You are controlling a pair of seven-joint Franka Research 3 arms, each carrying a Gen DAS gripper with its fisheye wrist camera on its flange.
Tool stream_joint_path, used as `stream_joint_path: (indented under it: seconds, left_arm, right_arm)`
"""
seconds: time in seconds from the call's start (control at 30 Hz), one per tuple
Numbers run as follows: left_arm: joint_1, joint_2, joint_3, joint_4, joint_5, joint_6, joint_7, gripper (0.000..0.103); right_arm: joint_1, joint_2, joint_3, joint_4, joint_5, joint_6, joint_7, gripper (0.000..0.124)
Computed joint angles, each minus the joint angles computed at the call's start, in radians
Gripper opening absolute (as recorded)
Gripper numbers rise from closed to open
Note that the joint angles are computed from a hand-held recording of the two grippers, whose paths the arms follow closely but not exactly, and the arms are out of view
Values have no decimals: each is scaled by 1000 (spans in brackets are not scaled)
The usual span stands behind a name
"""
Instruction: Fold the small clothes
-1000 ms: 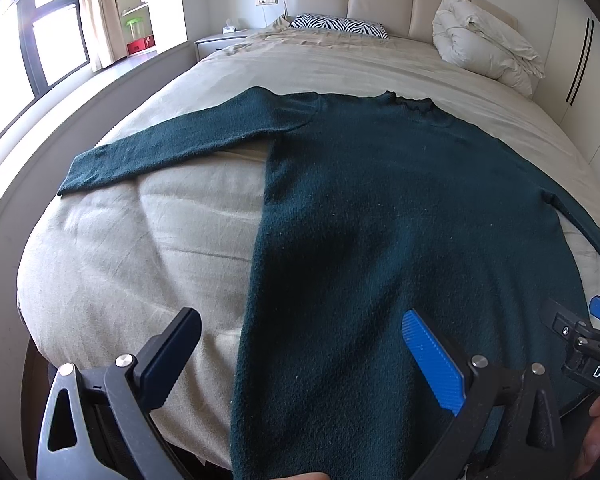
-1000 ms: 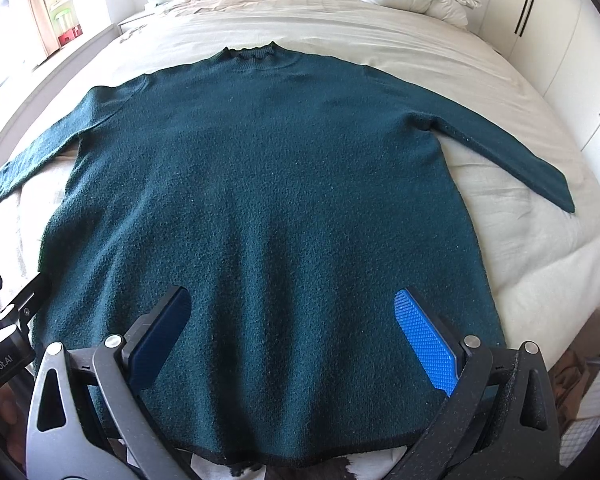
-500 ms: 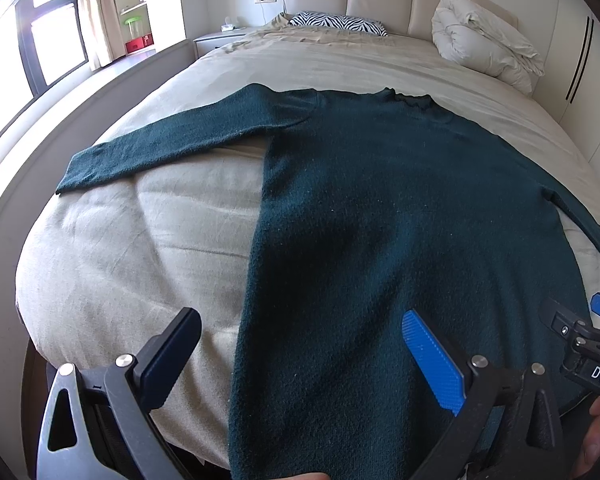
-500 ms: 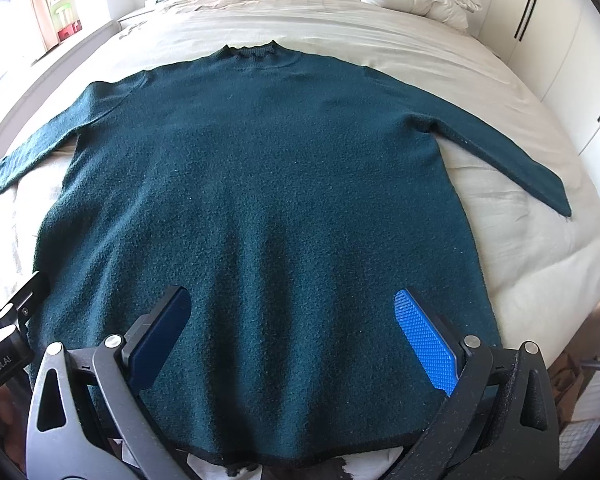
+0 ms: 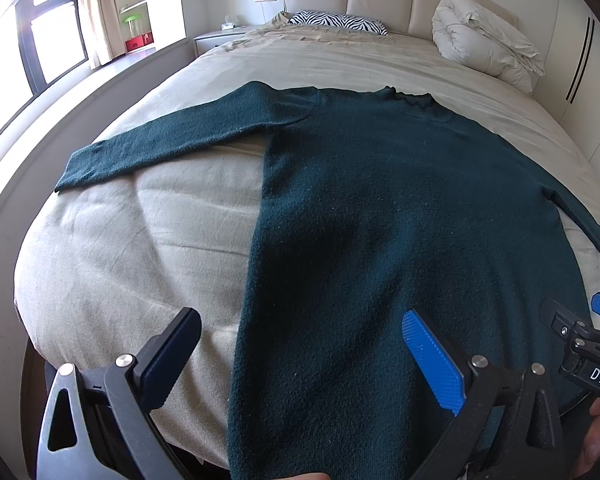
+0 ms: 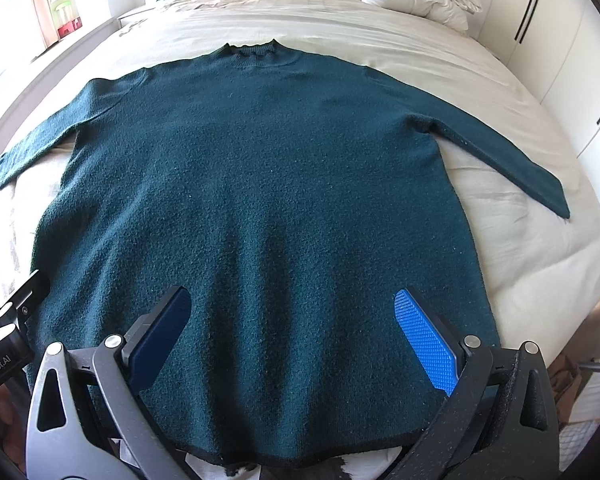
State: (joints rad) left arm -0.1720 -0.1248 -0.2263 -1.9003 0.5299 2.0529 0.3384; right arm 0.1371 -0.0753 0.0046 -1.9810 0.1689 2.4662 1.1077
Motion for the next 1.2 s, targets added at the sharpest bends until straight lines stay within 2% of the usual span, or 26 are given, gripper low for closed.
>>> stream_joint_path:
  seconds: [0.83,1.0,1.2]
  left_arm:
    - [1,-4,3,-12,-11,13,-3,103]
    - [15,-46,26,-73,-65,96,4,103]
    - [87,-202,110,-281,-235,363,-18,103]
  right_arm:
    - [-1,-6,0,-13,-6,10,4,103]
    - [-1,1,-3,-6,12,4,-7,103]
    - [1,21,-6,27,68,8,-36,103]
